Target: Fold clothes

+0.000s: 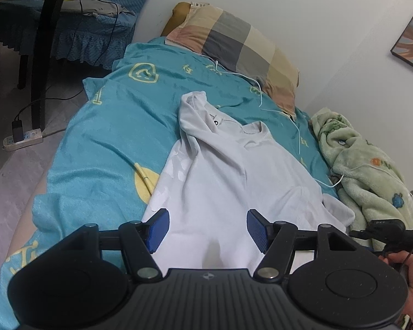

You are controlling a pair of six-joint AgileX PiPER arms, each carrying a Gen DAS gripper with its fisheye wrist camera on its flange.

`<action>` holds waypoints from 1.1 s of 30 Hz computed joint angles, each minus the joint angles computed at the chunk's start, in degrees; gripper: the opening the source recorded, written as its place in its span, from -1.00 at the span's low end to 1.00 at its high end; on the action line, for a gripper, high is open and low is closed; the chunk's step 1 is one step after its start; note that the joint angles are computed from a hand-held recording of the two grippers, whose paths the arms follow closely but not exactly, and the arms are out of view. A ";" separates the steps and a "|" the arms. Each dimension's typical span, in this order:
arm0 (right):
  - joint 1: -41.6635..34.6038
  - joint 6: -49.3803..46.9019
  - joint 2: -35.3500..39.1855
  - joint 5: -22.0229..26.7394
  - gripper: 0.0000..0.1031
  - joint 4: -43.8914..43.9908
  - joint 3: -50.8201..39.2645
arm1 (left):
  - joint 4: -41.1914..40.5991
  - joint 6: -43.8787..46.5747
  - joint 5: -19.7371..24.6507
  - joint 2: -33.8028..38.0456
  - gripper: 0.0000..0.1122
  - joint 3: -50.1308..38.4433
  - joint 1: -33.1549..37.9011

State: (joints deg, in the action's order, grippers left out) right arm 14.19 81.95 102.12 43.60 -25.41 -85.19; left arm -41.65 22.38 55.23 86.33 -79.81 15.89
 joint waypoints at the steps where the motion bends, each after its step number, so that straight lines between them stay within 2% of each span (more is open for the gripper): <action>1: -0.57 0.30 0.47 -1.23 -0.30 1.19 0.66 | 0.33 -0.11 -0.10 0.05 0.16 0.07 -0.23; 6: -1.26 4.61 4.05 -4.82 -0.30 -0.27 1.14 | 1.13 -0.49 -0.50 0.82 0.16 0.15 -0.61; 9: -1.62 11.58 5.30 -8.82 -0.32 -5.94 2.84 | 1.41 -1.02 -0.69 1.47 0.16 0.08 -0.85; 11: -1.56 13.64 5.60 -10.45 -0.61 -9.24 3.79 | 1.73 -1.32 -0.82 1.84 0.16 -0.06 -1.10; 12: -1.41 14.99 5.58 -11.18 -0.89 -11.29 4.27 | 1.89 -1.47 -0.88 2.03 0.16 -0.13 -1.23; 14: -0.36 18.86 4.44 -11.93 -0.89 -16.94 5.12 | 1.84 -1.69 -0.97 2.19 0.16 -0.29 -1.35; 16: 0.87 21.04 2.87 -10.67 -0.90 -20.52 4.60 | 1.59 -1.56 -0.85 2.03 0.16 -0.35 -1.23; 19: 3.04 27.34 -1.02 -10.32 -0.91 -31.05 5.65 | 0.81 -1.20 -0.56 1.32 0.16 -0.34 -0.65; 22: 5.42 29.14 -3.60 -9.50 -0.91 -37.56 4.79 | -0.51 -0.40 -0.23 0.57 0.16 -0.50 0.31; 25: 9.16 24.50 -3.65 -7.98 -0.91 -42.12 1.04 | -1.90 0.14 0.46 0.33 0.16 -1.08 1.54; 29: 15.08 9.22 1.56 -9.51 -0.91 -41.90 -8.34 | -3.23 0.76 0.66 0.13 0.16 -1.44 2.99; 33: 19.20 -13.69 13.15 -15.21 -0.90 -27.09 -22.59 | -5.03 1.00 1.11 0.53 0.16 -2.24 5.97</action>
